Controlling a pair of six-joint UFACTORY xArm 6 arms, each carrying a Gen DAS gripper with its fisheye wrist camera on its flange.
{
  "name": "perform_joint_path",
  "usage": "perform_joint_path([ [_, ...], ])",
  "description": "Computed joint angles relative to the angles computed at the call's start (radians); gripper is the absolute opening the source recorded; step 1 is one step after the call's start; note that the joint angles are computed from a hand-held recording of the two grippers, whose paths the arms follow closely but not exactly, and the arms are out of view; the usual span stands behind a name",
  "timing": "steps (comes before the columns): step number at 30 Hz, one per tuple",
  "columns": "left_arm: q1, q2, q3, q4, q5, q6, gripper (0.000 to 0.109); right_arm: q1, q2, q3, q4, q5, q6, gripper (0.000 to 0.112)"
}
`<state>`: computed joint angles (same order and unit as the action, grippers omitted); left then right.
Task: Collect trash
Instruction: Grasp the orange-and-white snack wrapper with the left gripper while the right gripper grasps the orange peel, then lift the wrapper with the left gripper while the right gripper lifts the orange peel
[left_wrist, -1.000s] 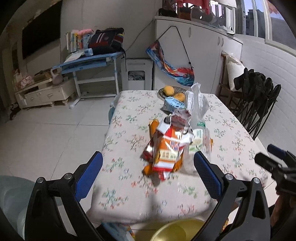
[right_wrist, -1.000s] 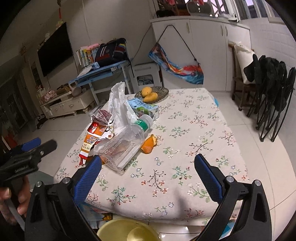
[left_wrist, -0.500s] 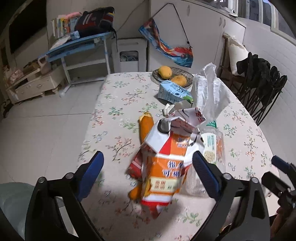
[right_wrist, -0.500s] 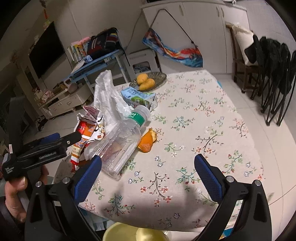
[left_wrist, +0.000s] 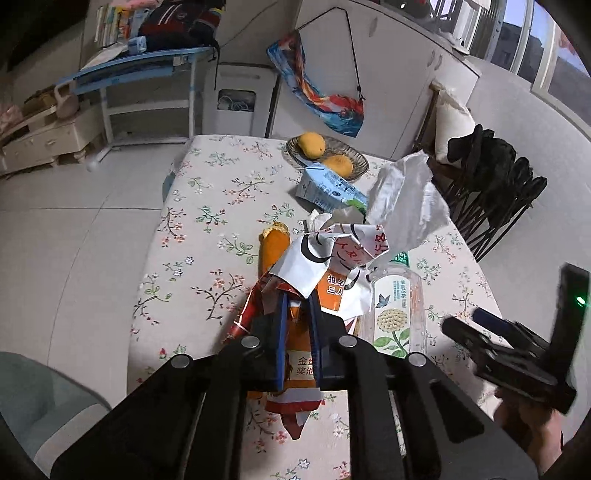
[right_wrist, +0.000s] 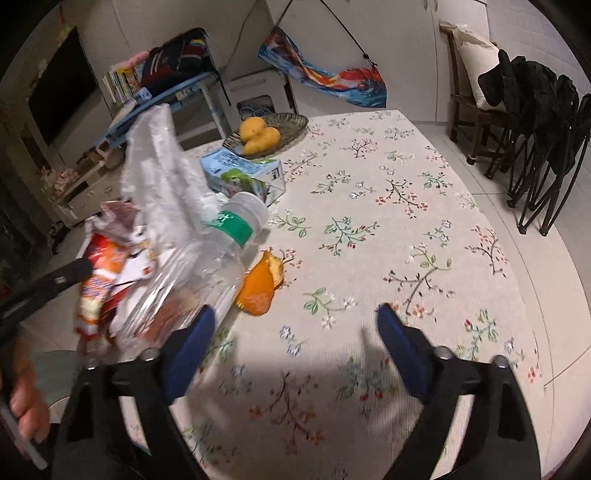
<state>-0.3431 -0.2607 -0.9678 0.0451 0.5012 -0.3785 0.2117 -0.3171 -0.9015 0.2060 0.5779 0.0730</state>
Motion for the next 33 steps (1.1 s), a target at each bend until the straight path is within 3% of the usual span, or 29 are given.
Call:
perform_joint_path([
  [4, 0.007, 0.013, -0.009, -0.086, 0.036, 0.069, 0.018, -0.003, 0.048, -0.037, 0.061, 0.008, -0.035, 0.065],
  [6, 0.009, 0.031, -0.022, -0.097, 0.052, 0.071, 0.055, 0.004, 0.066, -0.052, 0.072, 0.007, -0.043, 0.063],
  [8, 0.003, 0.038, -0.019, -0.009, 0.032, -0.003, 0.067, 0.016, 0.081, -0.065, 0.073, 0.004, -0.046, 0.060],
  [11, -0.004, 0.053, -0.028, 0.010, 0.026, -0.007, 0.065, 0.022, 0.110, -0.085, 0.089, 0.011, -0.054, 0.055],
  [14, -0.011, 0.074, -0.044, -0.018, 0.041, 0.038, 0.021, 0.019, 0.135, -0.099, 0.130, 0.026, -0.089, 0.045],
  [15, -0.011, 0.073, -0.041, -0.010, 0.034, 0.030, 0.018, 0.019, 0.139, -0.101, 0.152, 0.032, -0.113, 0.037],
  [19, -0.009, 0.033, -0.008, 0.030, -0.020, -0.001, 0.013, 0.031, 0.126, -0.100, 0.142, 0.030, -0.150, 0.017],
  [24, 0.006, -0.031, 0.038, 0.038, -0.057, -0.035, 0.012, 0.025, 0.087, -0.071, 0.145, 0.020, -0.154, 0.004],
  [33, 0.052, -0.173, 0.161, -0.047, -0.116, -0.045, 0.012, -0.006, 0.000, -0.002, 0.178, 0.009, -0.141, 0.003],
])
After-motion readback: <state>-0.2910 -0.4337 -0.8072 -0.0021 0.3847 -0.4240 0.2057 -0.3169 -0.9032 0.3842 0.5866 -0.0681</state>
